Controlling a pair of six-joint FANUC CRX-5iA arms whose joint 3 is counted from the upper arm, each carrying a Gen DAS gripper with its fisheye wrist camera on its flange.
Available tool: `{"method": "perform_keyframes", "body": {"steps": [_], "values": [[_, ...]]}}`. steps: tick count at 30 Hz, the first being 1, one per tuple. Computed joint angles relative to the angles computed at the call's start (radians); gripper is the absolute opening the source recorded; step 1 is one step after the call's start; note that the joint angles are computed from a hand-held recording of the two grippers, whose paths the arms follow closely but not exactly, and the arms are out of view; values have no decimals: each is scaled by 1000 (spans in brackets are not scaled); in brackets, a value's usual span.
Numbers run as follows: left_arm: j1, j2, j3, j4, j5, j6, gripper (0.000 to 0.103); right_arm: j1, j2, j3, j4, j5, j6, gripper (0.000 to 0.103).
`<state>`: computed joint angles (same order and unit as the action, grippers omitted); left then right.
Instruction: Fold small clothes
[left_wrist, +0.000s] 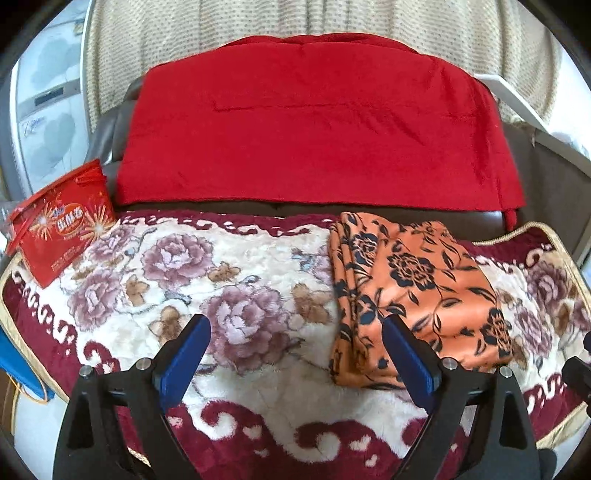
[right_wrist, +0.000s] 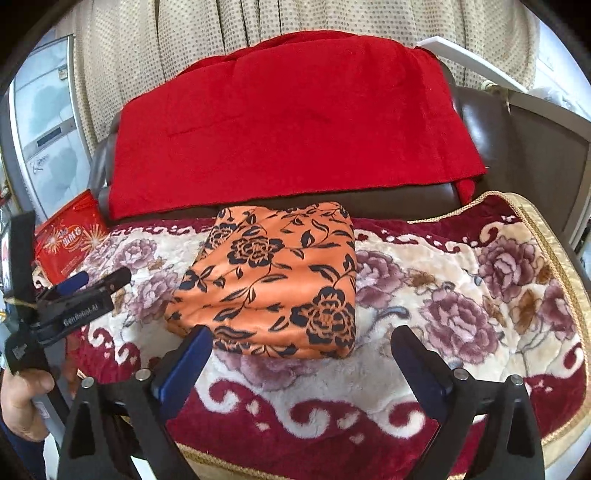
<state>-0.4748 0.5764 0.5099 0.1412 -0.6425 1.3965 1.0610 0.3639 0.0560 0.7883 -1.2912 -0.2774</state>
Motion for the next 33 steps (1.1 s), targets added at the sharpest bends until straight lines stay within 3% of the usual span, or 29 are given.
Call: {"method": "perform_keyframes", "body": {"steps": [2,7,14,24,28,33], "values": [[-12,-5,10,-40,-28,-10,94,14,13,17,-9,-28,-16,99],[-16,-46,-65,21,12,-108,94,27,70,100,-59,-114,-1,99],[-6,-84,-108,26,35,-101,101,34,107,158,-51,-186,-20,99],[-1,-63,-67,9,-33,-79,102,23,133,169,-58,-161,-6,99],[-24,-33,20,-130,-99,15,102,15,121,145,-47,-139,-20,99],[-22,-24,25,-103,-99,1,102,5,119,135,-49,-136,-9,99]]}}
